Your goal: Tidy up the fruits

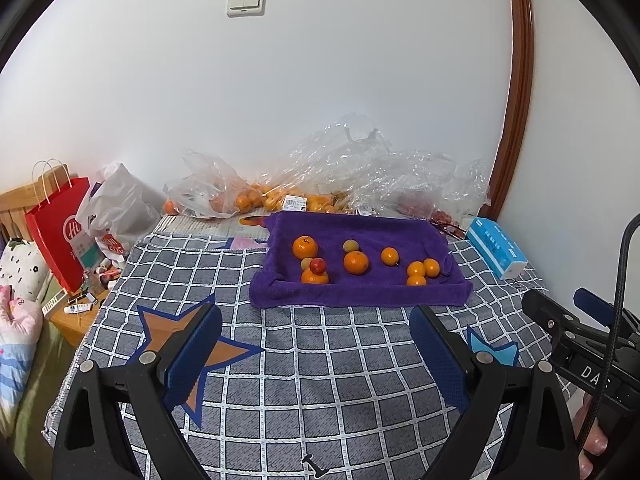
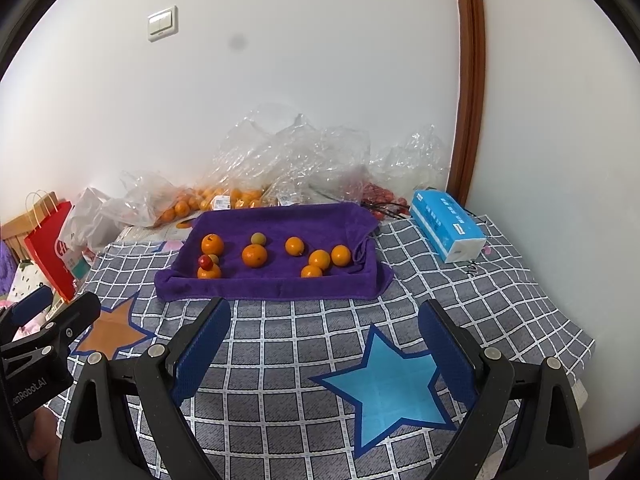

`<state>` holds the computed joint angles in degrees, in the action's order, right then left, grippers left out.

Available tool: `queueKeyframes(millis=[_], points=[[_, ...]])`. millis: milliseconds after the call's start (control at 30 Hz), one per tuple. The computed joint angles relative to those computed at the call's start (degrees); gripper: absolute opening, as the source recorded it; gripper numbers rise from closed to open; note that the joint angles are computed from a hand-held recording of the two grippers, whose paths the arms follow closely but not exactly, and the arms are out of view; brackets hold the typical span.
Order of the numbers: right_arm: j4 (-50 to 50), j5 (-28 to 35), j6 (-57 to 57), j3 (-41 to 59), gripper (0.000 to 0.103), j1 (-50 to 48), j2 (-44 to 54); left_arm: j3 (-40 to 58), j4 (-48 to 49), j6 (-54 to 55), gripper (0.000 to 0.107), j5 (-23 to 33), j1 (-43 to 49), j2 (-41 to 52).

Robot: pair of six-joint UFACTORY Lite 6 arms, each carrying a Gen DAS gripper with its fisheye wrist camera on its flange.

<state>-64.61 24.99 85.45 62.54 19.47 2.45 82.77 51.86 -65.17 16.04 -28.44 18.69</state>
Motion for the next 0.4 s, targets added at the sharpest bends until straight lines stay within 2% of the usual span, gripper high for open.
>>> queueKeyframes(millis=[400], points=[[0.4, 0.1, -0.7, 0.0, 0.094, 0.1, -0.3, -0.2, -3.2, 2.6, 0.095, 0.2, 0.0, -0.4]])
